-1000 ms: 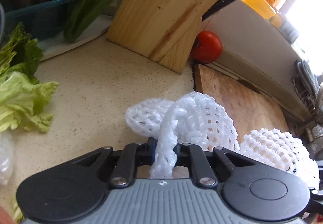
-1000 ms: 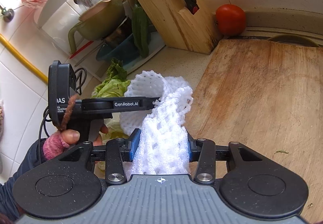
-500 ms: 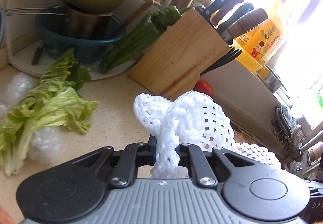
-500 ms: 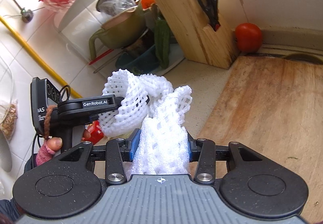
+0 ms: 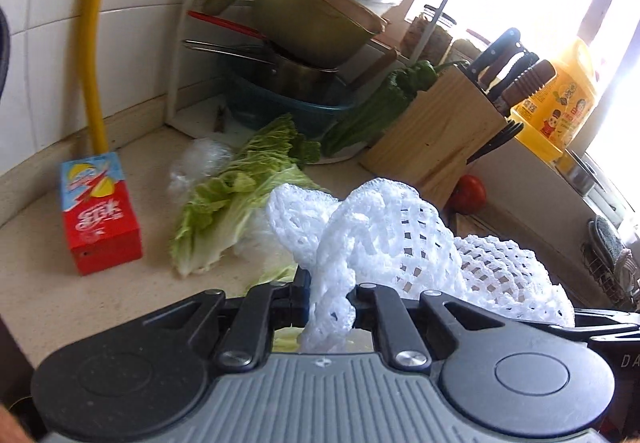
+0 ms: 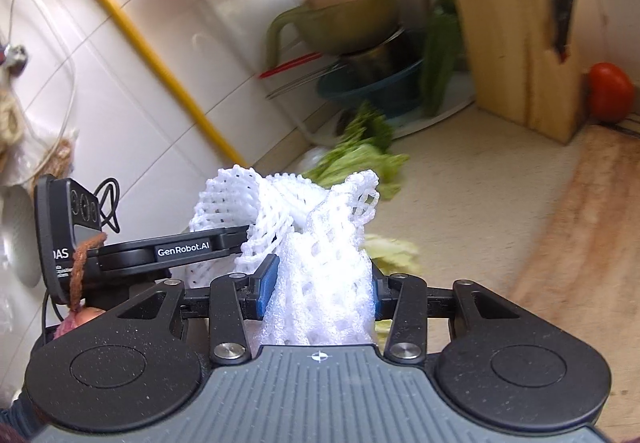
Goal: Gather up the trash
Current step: 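Carry the foam nets in both grippers off the counter toward the trash bin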
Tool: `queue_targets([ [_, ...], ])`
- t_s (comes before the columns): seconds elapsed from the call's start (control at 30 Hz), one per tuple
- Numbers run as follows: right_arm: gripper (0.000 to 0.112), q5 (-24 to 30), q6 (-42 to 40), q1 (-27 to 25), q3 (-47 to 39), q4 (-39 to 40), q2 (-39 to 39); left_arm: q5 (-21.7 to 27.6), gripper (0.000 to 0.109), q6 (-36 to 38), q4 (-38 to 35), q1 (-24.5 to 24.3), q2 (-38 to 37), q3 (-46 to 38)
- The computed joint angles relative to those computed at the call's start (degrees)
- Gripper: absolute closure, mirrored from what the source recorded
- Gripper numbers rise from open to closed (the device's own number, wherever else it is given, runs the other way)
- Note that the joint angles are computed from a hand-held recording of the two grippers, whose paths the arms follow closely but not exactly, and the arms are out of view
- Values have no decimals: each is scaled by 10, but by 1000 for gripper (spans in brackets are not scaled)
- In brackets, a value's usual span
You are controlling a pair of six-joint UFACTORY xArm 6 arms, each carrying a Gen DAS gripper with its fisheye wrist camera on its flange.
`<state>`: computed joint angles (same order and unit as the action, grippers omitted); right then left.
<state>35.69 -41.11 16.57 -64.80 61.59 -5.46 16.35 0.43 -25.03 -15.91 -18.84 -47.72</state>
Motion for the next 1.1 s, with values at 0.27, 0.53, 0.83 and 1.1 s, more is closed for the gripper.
queue_targets([
  [0.27,61,21,-13,59,-8,4,2,12,99,-112,117,44,-133,104],
  [0.53,61,49,-21,100,-27,0,7,57,99,-168,173,93,-281,192],
  [0.83,64,65,-30,168,-49,7,34,156,99,-181,185,179,-448,271],
  [1.1,64,78,-32,224,-92,3,85,223,99,-143,166,272,-524,301],
])
